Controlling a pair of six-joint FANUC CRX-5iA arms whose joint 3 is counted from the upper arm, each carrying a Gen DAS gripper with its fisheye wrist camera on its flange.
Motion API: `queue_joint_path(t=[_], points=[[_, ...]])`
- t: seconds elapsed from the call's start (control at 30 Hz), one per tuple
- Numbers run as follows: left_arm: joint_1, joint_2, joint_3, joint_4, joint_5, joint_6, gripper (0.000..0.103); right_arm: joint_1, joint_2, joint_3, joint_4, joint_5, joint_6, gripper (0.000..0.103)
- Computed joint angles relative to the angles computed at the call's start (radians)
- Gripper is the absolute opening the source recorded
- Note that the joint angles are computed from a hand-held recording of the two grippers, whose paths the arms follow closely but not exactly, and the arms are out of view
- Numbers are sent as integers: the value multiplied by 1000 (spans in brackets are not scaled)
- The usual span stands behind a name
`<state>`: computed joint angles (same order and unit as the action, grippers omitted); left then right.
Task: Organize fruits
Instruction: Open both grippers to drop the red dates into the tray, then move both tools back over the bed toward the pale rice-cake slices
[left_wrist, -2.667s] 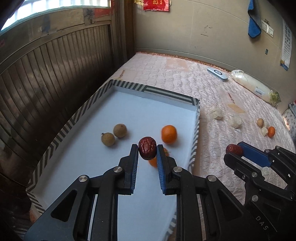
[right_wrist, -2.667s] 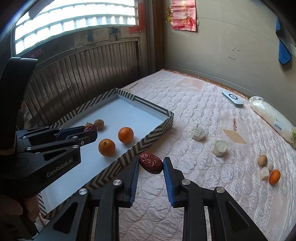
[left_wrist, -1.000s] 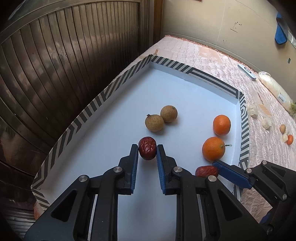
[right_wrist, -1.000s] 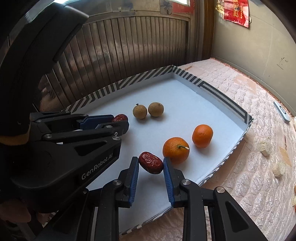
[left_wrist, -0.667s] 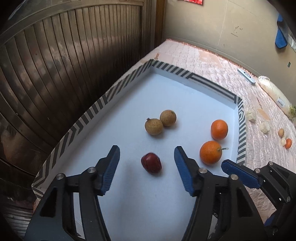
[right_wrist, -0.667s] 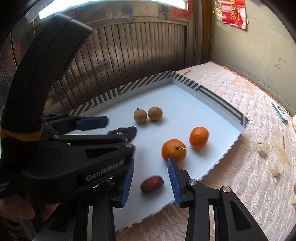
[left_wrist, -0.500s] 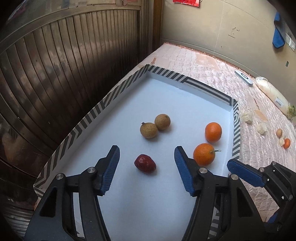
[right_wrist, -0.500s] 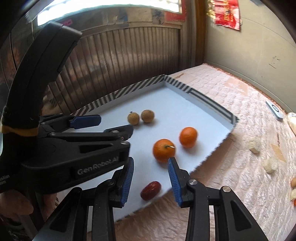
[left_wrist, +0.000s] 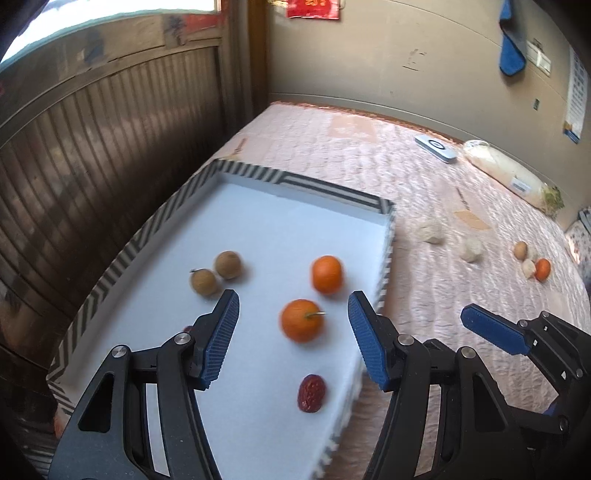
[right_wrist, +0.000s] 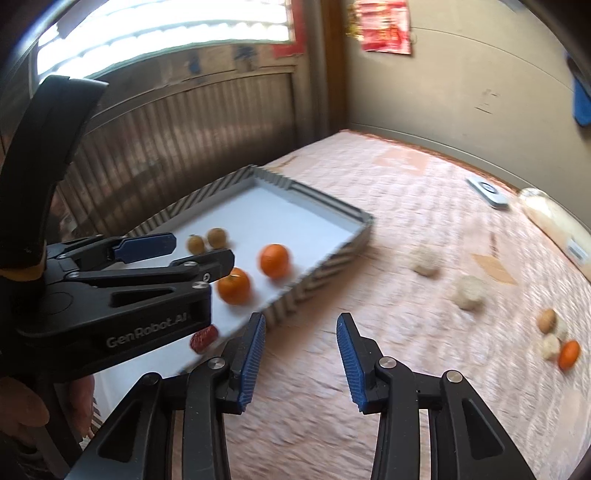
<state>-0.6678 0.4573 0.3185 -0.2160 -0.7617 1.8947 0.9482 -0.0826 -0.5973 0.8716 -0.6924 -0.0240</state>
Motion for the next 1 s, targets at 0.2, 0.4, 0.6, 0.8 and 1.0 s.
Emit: queue_joint_path(t=[0.2, 0.4, 0.6, 0.8, 1.0], points=[[-42, 31, 45, 19, 0, -44, 62, 9, -84, -67, -9, -73, -49, 40], [-73, 76, 99, 66, -19, -113, 62, 14, -157, -128, -34, -144, -92, 40], [-80, 156, 192, 176, -93, -202, 62, 8, -237, -192, -70, -198, -124, 41], [-84, 222, 300, 173, -156, -181, 62, -56, -251, -218, -87, -134, -101, 42], [-72, 279, 405, 165, -221, -166, 62, -173, -146, -161, -81, -11, -15, 44]])
